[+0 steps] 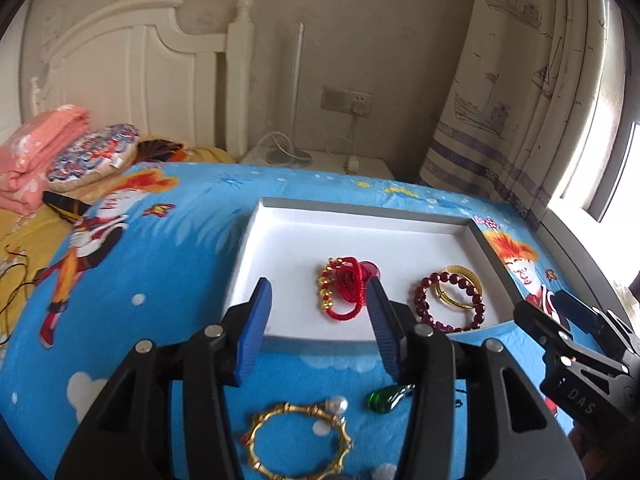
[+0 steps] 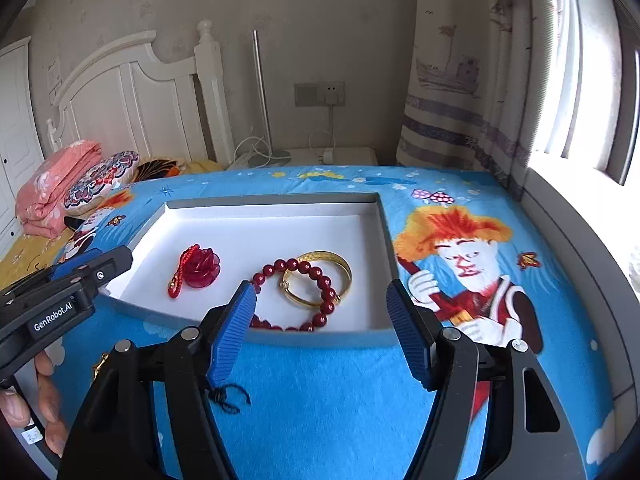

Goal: Organize jewelry
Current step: 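Withdraw both tools from the tray toward the remaining jewelry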

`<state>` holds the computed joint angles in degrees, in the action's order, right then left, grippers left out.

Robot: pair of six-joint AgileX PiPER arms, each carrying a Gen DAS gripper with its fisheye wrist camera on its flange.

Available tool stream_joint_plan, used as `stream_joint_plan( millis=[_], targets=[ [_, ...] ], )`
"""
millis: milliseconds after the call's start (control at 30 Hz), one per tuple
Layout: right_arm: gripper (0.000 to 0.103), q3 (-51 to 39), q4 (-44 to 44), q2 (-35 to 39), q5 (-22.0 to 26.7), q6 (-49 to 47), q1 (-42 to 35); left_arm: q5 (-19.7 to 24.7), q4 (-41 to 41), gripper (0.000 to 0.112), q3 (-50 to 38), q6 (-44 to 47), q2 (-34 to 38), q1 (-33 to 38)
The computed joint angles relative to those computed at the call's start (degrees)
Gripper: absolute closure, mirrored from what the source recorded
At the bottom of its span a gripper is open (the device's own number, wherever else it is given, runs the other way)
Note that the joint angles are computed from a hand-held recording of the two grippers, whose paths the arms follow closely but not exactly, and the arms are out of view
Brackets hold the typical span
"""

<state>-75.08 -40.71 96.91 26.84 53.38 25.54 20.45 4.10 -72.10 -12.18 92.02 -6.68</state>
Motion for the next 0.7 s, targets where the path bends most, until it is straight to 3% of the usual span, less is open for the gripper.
stream_joint_plan(
  millis=[133,233,300,467,567,700],
  targets=[
    [0.035,5.7,-6.1,-4.8,0.2,6.1,2.0,-1.9,19.7,0.059,6.6,-19.4,-6.0,-3.0],
    [0.033,7.7,-8.7,-7.4,1.2,8.4,3.4,-0.5,28.6,0.058,8.6,-27.0,-9.2,-4.8],
    [0.031,8.8,-11.4,-9.3,2.1,11.2,5.0,1.1,29.7,0.053,9.1,-28.3,-11.5,-5.6],
    [0.029,6.6,-14.3,-9.9,5.4,12.3,8.7,4.0,27.3,0.052,8.0,-25.1,-14.4,-6.5],
    [0.028,3.5,-13.9,-9.1,7.6,10.1,10.2,6.2,35.0,0.052,7.4,-32.5,-15.4,-8.5],
    [0.028,3.6,-16.0,-9.5,9.4,14.5,12.0,5.3,30.2,0.052,9.9,-32.5,-18.1,-7.7]
  ],
)
